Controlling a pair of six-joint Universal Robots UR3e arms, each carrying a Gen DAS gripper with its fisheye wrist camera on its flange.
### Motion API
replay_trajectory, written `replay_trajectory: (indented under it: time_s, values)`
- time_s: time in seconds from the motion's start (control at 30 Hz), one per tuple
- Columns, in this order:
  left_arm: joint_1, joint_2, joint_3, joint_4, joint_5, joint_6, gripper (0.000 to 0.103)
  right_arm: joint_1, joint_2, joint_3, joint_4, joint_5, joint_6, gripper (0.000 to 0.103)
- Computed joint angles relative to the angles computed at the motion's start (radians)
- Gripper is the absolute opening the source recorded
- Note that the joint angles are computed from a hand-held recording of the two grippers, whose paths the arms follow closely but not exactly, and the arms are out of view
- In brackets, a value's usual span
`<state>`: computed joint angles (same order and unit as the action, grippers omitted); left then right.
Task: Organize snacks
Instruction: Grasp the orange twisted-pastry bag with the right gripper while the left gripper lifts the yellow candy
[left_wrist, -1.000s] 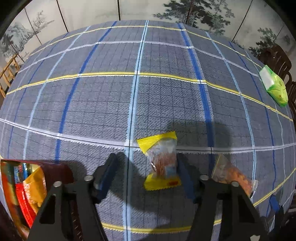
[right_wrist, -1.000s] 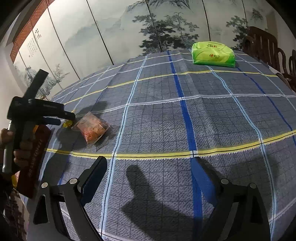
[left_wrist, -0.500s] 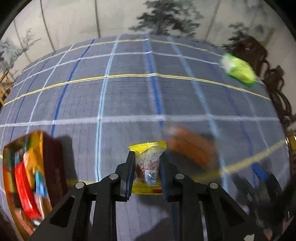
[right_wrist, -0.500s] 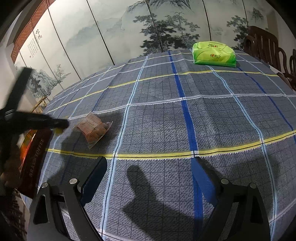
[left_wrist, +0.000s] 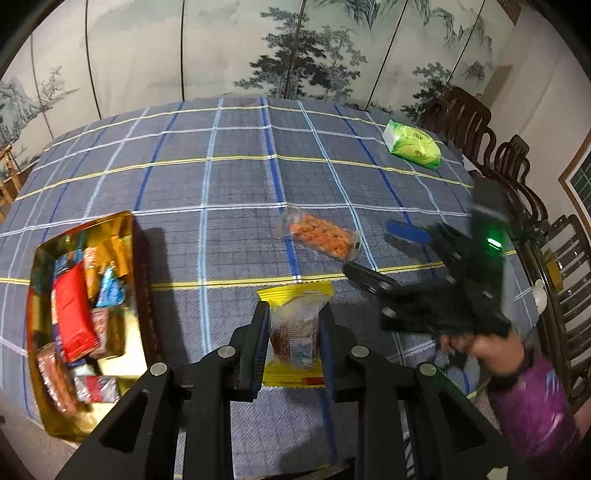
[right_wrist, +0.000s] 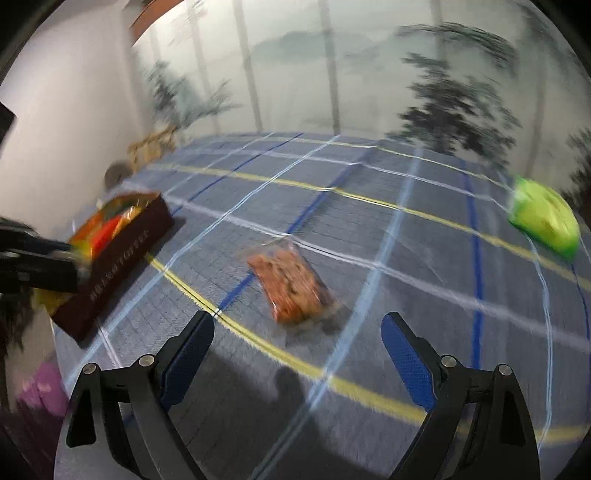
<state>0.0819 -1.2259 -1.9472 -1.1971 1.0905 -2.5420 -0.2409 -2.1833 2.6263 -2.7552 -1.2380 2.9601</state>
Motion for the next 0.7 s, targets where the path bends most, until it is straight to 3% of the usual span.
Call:
replay_trajectory:
  time_s: [0.17,0.4,0.5,0.57,0.7]
  values:
    - [0.105,0.078,-0.001,-0.105,-0.027,0.074,0.022,0.076,0.273,-0.108,-0.121,-0.04,-0.05,0.089]
    - [0.218,0.115,0.022,-0.198,-0.059,0.141,0.022,0.163,0.512,-0.27,-0.099,-0.143,-0.069,0.066]
    - [0.266,0.141,0.026,-0.232,-0.075,0.168,0.022,0.172,0.536,-0.284,-0.107,-0.149,-0.055,0.057]
    - [0.305,0.16,0.033,-0.265,-0.088,0.192,0.022,0.184,0.539,-0.294,-0.105,-0.166,-0.03,0.04]
    - [0.407,0.194,0.046,-0.327,-0.117,0.257,0.022,0.236,0.518,-0.293,-0.095,-0.21,0.057,0.04]
